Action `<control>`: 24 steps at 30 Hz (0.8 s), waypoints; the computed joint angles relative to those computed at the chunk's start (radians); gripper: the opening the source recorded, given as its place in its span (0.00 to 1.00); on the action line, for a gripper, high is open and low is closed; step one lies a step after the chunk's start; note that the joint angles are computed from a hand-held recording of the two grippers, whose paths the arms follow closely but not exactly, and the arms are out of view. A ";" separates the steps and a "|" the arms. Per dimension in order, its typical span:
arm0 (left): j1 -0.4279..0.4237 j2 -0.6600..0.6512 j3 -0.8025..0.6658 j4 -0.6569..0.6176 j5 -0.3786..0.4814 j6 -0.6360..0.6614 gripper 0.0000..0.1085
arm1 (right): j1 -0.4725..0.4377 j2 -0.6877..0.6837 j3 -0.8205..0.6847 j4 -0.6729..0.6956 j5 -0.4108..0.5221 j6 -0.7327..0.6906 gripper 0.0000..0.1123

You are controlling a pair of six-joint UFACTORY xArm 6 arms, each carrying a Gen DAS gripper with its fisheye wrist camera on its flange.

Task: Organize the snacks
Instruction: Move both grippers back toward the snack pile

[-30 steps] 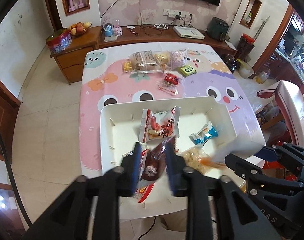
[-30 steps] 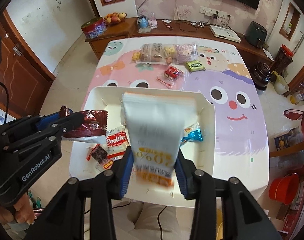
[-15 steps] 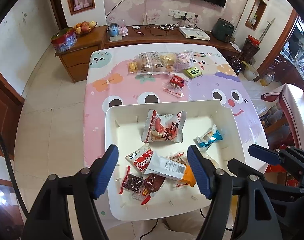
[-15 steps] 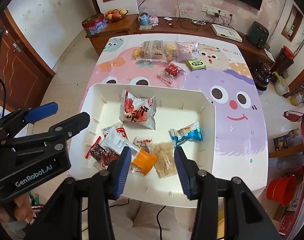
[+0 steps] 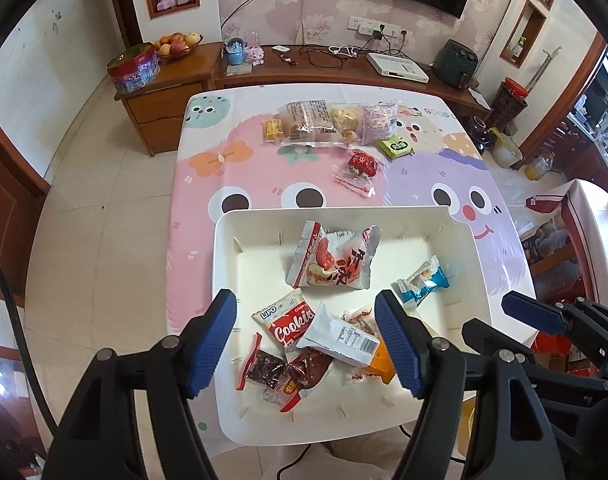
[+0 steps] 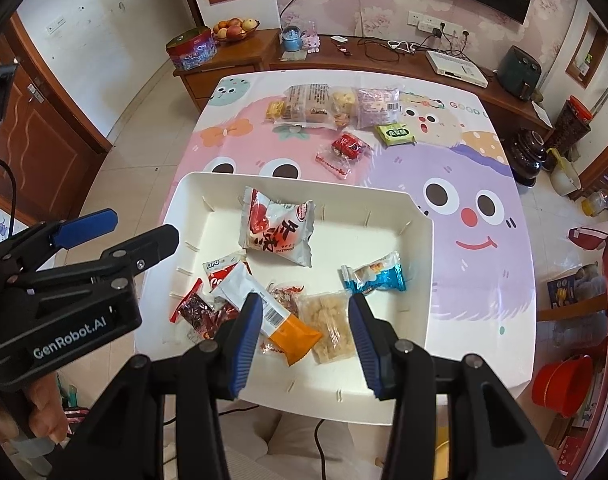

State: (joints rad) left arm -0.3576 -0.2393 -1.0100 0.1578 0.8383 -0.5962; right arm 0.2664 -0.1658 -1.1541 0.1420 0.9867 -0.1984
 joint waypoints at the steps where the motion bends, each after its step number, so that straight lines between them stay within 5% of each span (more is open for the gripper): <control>1: 0.001 0.003 -0.001 -0.002 -0.001 0.001 0.65 | 0.000 -0.002 0.002 -0.001 0.000 -0.001 0.40; 24: 0.064 0.190 -0.167 0.005 0.006 0.004 0.65 | -0.056 0.219 -0.202 0.053 0.020 -0.034 0.40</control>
